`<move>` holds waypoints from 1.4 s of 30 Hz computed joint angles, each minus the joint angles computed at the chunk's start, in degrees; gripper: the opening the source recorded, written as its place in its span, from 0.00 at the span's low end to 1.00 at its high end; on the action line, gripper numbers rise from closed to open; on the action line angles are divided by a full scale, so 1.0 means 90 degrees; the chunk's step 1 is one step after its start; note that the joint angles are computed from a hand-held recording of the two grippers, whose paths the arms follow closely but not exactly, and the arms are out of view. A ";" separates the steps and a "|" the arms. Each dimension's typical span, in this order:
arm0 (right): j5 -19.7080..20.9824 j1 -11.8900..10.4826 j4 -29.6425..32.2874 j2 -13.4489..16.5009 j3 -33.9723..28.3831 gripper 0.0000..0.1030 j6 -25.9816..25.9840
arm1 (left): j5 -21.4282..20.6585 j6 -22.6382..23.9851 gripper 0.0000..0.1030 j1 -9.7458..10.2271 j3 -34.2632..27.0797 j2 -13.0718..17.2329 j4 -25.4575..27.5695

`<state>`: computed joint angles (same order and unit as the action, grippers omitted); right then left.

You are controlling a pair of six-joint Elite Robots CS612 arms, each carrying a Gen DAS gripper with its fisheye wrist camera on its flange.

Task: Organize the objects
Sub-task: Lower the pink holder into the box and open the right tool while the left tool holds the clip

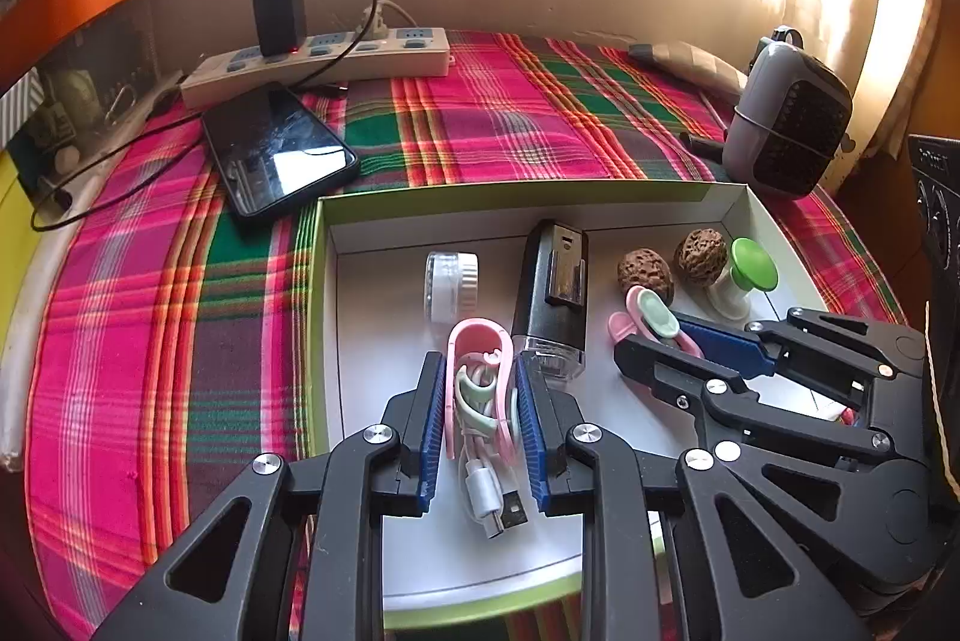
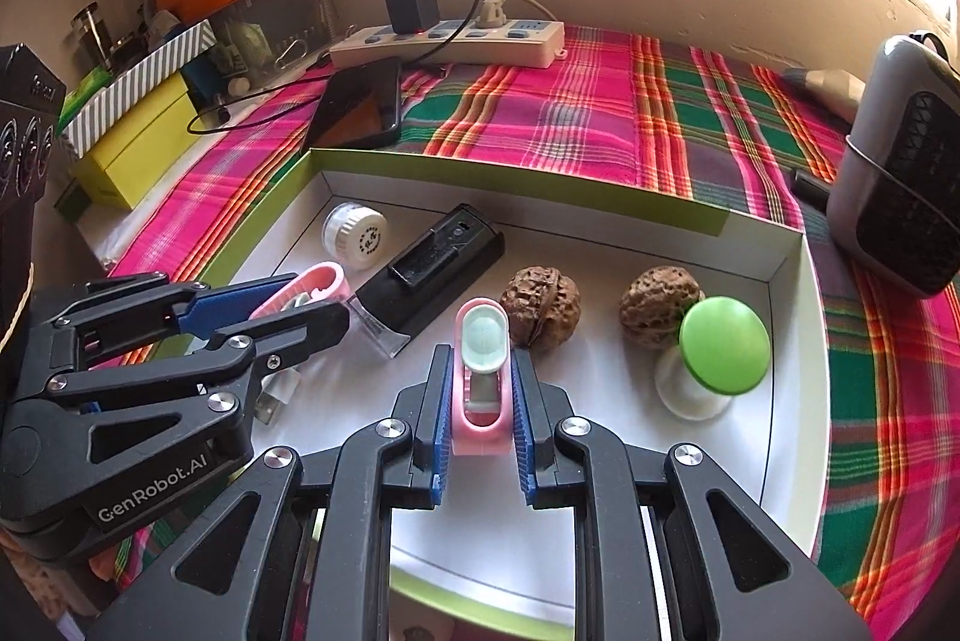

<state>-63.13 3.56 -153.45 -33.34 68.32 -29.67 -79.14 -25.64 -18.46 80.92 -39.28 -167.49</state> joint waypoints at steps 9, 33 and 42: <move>-0.0180 0.0051 -0.0155 0.0083 -0.0122 0.18 0.0039 | 0.0036 0.0125 0.21 0.0008 -0.0122 0.0068 0.0037; -0.0213 0.0065 -0.0355 0.0127 -0.0142 0.18 0.0125 | 0.0169 0.0230 0.21 -0.0005 -0.0190 0.0114 0.0110; -0.0311 0.0071 -0.0484 0.0133 -0.0121 0.30 0.0193 | 0.0192 0.0235 0.21 -0.0014 -0.0198 0.0119 0.0120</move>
<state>-65.94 4.20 -157.81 -32.14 67.23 -27.94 -77.41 -23.53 -18.59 79.15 -38.20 -166.42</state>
